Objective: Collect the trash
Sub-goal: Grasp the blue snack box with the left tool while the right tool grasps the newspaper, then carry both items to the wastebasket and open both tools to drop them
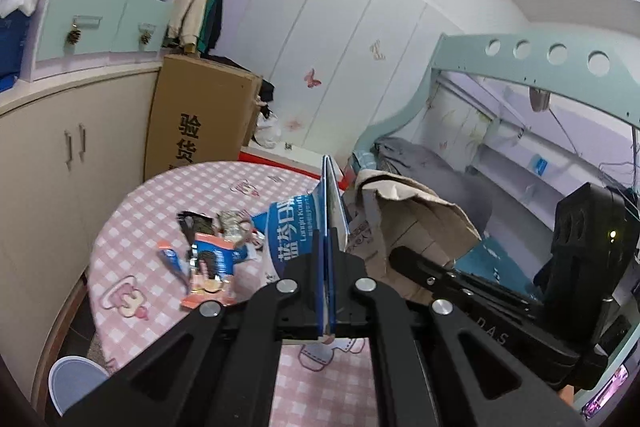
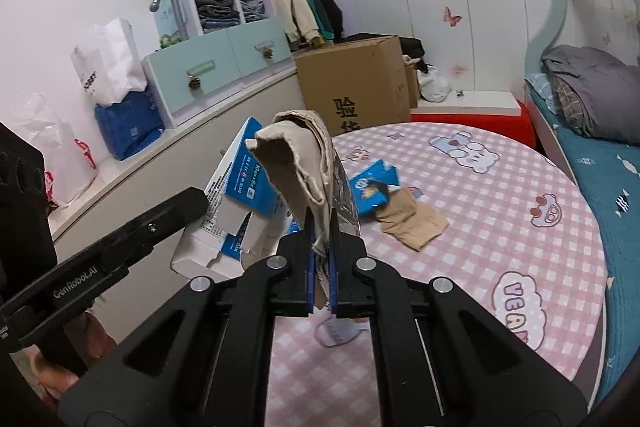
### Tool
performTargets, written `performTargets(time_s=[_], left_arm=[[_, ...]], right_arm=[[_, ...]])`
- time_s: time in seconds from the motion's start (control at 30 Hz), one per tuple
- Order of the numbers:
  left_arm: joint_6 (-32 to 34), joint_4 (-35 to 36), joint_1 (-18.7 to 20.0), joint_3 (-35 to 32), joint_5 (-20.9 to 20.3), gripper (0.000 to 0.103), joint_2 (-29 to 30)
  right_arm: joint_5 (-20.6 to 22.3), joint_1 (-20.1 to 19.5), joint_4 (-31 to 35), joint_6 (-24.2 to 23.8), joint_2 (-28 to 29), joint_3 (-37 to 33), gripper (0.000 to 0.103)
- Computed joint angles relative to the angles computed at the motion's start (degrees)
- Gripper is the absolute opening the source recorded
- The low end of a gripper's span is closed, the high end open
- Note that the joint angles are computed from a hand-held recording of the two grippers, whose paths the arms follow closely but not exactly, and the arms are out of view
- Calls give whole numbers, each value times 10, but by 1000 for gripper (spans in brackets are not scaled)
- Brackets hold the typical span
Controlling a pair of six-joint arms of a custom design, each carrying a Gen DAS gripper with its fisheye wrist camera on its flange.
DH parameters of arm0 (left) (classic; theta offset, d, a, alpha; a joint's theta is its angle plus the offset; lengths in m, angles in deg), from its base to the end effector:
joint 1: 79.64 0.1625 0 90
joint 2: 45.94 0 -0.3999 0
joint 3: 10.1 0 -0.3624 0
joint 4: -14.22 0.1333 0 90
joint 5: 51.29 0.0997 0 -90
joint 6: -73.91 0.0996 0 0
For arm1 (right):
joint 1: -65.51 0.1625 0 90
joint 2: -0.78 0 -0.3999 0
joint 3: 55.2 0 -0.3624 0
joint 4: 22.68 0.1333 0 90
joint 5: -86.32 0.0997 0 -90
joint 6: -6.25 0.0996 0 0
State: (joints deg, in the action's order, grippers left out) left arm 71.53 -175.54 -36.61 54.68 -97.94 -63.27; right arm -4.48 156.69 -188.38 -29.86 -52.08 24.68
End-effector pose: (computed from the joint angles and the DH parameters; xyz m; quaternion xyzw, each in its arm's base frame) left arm -0.4070 -0.6559 0.0493 0.1658 0.8335 -0.5106 0.1302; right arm 0.1464 -0.7020 0.3258 0.2886 -0.8642 0.3912 0.1298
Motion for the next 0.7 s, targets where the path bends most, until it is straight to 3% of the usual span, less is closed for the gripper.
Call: performTargets(time_s=[0.17,0.43,0.7], left_arm=[[-12,-56,-7,77,18,1,-44],[-39,-143,-19,226,116,1,-127],[-158,-132,0,361,206,1,-207]], right_arm=[[1,23,-3,-10,1,21,5],[2,70,11,-27,34,41,5],[-15,108,38,-37,108,28,5]])
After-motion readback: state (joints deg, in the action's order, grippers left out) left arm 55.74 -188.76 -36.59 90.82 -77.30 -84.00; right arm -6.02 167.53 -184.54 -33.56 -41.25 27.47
